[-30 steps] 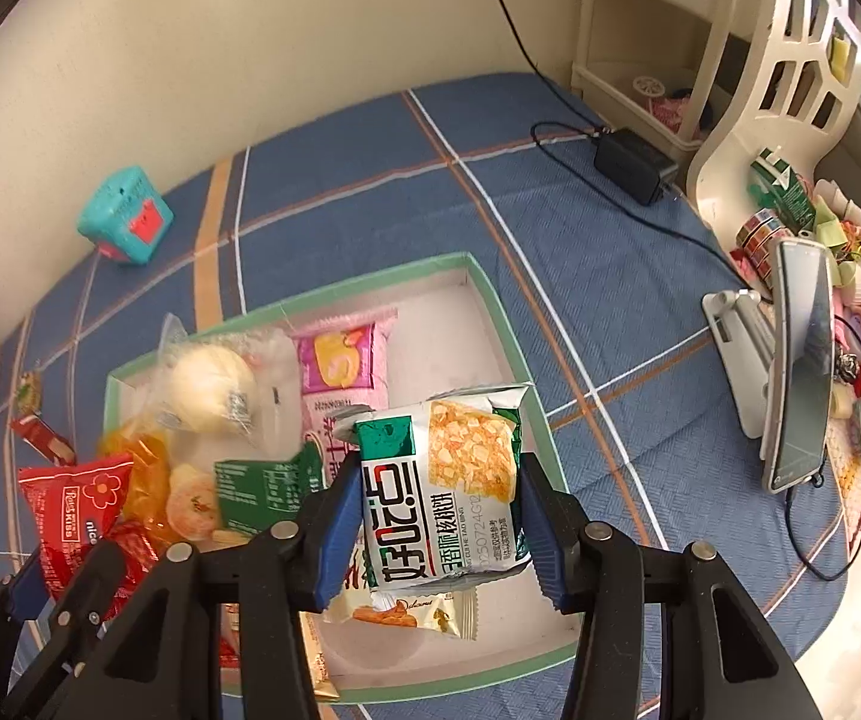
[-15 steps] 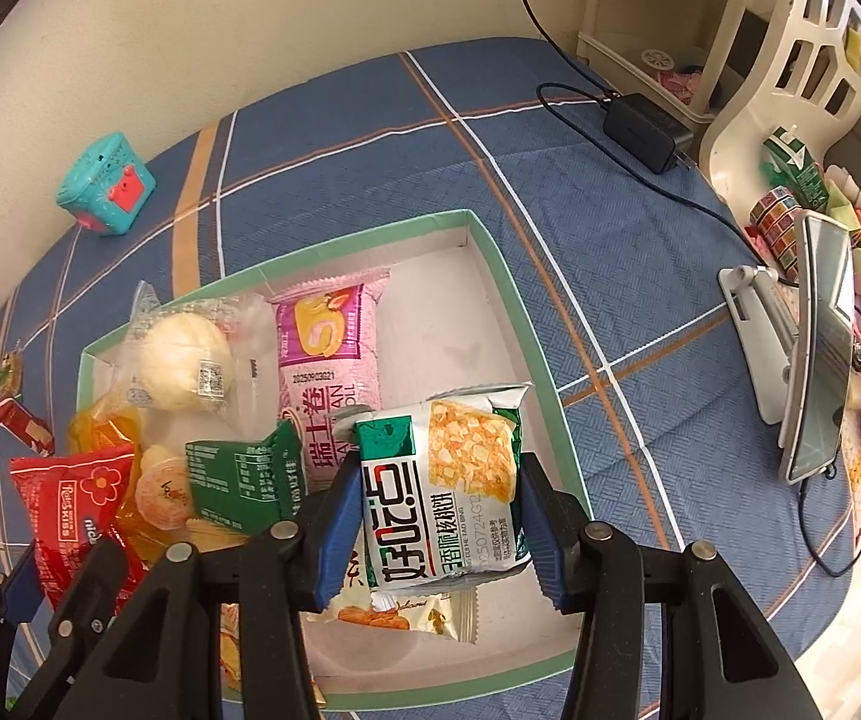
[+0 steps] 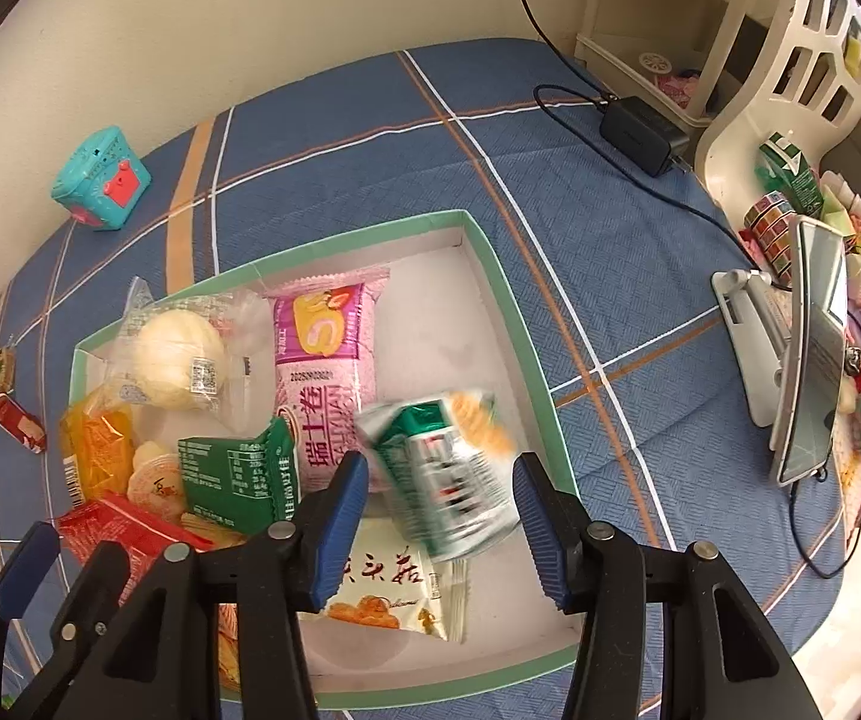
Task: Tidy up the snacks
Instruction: 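Open the right tool to drop the cracker packet while the left tool releases the red bag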
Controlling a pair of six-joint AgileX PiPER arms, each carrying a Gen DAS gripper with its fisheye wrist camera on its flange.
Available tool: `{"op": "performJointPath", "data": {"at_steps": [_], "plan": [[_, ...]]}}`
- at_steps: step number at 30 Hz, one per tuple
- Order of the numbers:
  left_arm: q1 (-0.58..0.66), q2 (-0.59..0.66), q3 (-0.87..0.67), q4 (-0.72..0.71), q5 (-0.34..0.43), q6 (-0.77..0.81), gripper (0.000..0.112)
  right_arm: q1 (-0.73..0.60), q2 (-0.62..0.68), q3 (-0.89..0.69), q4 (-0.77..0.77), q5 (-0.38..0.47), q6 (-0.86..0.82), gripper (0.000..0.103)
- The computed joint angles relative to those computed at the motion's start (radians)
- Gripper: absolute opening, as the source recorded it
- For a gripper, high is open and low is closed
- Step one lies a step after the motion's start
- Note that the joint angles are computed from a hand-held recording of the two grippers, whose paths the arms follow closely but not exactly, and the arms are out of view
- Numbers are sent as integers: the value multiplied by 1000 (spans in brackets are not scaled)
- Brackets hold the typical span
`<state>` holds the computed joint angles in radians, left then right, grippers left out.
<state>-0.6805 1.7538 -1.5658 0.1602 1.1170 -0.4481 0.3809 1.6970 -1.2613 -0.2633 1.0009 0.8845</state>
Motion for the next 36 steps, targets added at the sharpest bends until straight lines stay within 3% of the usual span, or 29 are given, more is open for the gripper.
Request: {"op": "performJointPath", "data": {"at_steps": [8,19,23,32,33,36], "plan": [[37,-34,21,-9,-16,-10,54,39,-23,-29,-38,28,17,58],[193,-99,96,-7,-43,-63,55,164,14,-132,-86,75,22,58],[258,-117,125,9,-47,-82,68,203,45,-175,-87,89,13,58],[388,-136,161,21,-54,-86,70,281,126,-298,-78,121,7,58],[398,-142,168,21,-55,-87,70,289,137,-313,-76,124,7,58],[433,-150,179,29,-57,-90,81,313,168,-356,-67,127,11,73]]}}
